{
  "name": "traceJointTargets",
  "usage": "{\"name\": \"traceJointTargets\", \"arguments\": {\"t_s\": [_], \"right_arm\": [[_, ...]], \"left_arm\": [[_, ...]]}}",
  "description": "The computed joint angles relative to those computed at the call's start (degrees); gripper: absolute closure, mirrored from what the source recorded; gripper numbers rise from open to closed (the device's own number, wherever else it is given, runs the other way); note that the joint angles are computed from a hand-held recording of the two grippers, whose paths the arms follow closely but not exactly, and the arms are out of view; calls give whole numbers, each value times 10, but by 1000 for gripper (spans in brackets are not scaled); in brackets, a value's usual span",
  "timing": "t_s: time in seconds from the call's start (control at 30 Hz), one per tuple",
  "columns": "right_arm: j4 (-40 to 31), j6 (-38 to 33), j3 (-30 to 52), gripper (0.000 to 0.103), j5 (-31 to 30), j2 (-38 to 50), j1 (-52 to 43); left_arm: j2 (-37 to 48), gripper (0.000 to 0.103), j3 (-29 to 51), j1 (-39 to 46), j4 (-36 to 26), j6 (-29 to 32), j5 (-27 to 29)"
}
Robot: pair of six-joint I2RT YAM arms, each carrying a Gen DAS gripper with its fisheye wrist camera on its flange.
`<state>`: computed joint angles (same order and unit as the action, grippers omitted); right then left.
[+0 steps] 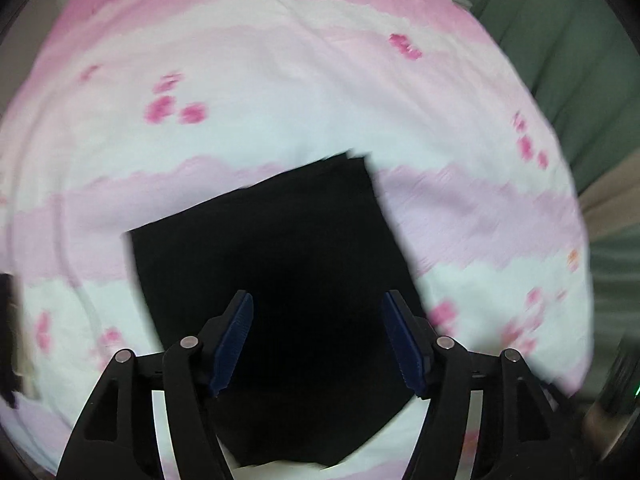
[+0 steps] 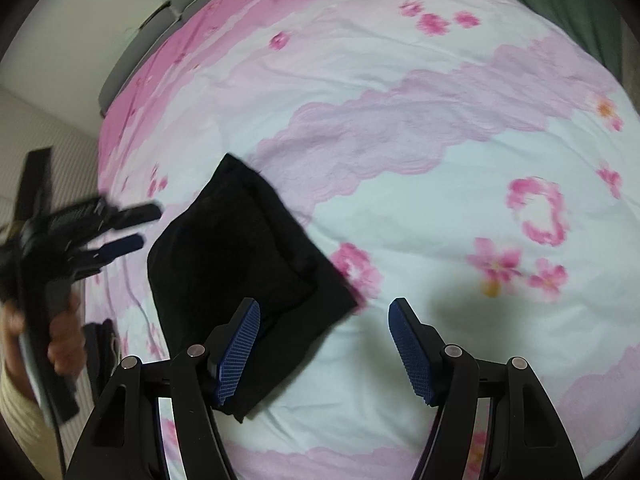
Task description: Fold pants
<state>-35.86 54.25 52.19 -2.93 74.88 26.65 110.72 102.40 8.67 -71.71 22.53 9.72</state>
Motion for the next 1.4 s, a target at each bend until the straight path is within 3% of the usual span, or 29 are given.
{"name": "traceJointTargets", "arguments": {"t_s": [0.07,0.23,0.43,0.6,0.73,0.9,1.2,1.3,1.4], "right_arm": [[24,-18,9,35,-7,30,8],[99,-83,40,35,-49,128,12],[108,-135,114,36,-96,251,-3],[64,-167,184,36,-111,328,-3],[28,-190,226,55,-84,366,12],[-5,-220,242,65,-25,350,34],[-45,-258,255,65,-19,356,-2],[-56,-248,256,56,-13,359,-6],[-87,-223,256,38,15,343,1]], "left_arm": [[-35,37,-63,31,26,43,-24],[-78,37,-176,79,73,69,-62],[-79,37,-219,112,68,49,-51],[-81,37,-221,123,55,43,-40],[-85,37,-217,126,56,58,-49],[-83,37,-203,148,45,67,-45],[-96,37,-212,170,38,69,-50],[-120,37,-233,182,53,74,-59],[-134,35,-237,207,59,88,-63]]}}
